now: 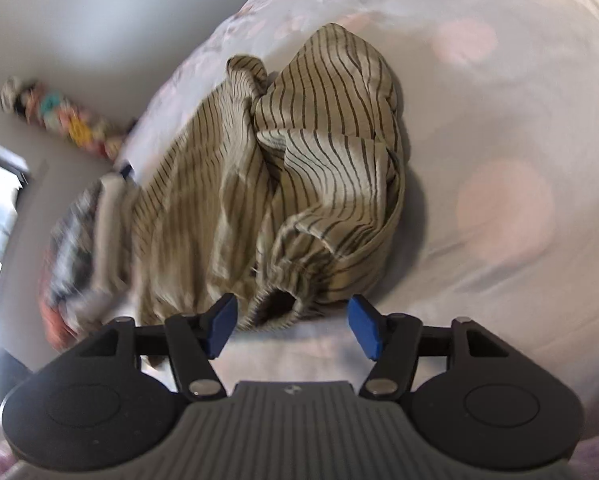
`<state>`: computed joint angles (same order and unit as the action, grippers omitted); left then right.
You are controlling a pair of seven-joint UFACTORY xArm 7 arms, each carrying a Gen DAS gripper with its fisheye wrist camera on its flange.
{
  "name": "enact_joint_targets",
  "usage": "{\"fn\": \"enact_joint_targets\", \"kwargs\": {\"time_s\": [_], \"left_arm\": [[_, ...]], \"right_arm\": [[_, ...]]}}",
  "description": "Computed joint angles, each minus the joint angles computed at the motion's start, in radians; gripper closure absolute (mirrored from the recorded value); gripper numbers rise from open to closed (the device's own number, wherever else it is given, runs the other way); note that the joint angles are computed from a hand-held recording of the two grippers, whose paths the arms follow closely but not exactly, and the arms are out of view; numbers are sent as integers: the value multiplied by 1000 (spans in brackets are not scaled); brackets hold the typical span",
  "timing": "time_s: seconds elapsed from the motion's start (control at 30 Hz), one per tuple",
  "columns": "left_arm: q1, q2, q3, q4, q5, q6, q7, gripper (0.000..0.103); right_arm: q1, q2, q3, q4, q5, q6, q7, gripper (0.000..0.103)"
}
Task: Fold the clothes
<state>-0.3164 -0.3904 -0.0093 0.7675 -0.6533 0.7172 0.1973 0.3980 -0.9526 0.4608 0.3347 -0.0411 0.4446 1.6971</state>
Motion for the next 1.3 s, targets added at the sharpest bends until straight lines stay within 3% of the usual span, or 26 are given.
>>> {"fn": "enact_joint_targets", "kwargs": {"time_s": [0.1, 0.27, 0.47, 0.53, 0.57, 0.6, 0.63, 0.8, 0.97, 1.07, 1.3], "left_arm": [[0, 21, 22, -2, -73, -8, -27, 56], [15, 78, 30, 18, -142, 47, -49, 56], [47, 132, -1, 39, -140, 82, -82, 56], [52, 139, -8, 41, -142, 80, -79, 57], [54, 139, -12, 40, -139, 77, -77, 57], [56, 138, -14, 39, -136, 75, -76, 62], [57, 137, -17, 39, -131, 72, -75, 70], [50, 112, -12, 26, -155, 59, -19, 91], [27, 11, -8, 10, -125, 83, 32, 95], [27, -70, -1, -2, -87, 130, -3, 95], [22, -186, -13, 1, 85, 286, -81, 95]], "right_arm": [[-30, -15, 31, -63, 34, -116, 106, 36], [-51, 9, 37, -106, 46, -211, 200, 38], [-37, 88, 0, -86, 23, -216, 168, 50], [-30, 115, -14, -79, 20, -218, 149, 57], [-25, 124, -20, -78, 19, -214, 139, 65], [-22, 130, -23, -75, 18, -207, 131, 74], [-25, 130, -19, -71, 15, -195, 129, 77], [-41, 94, 9, -75, -3, -177, 138, 87], [-8, 17, 14, -46, -6, -72, 142, 90], [35, -51, -2, -10, -5, 39, 117, 90], [118, -2, -22, 203, -10, 383, -153, 90]]}}
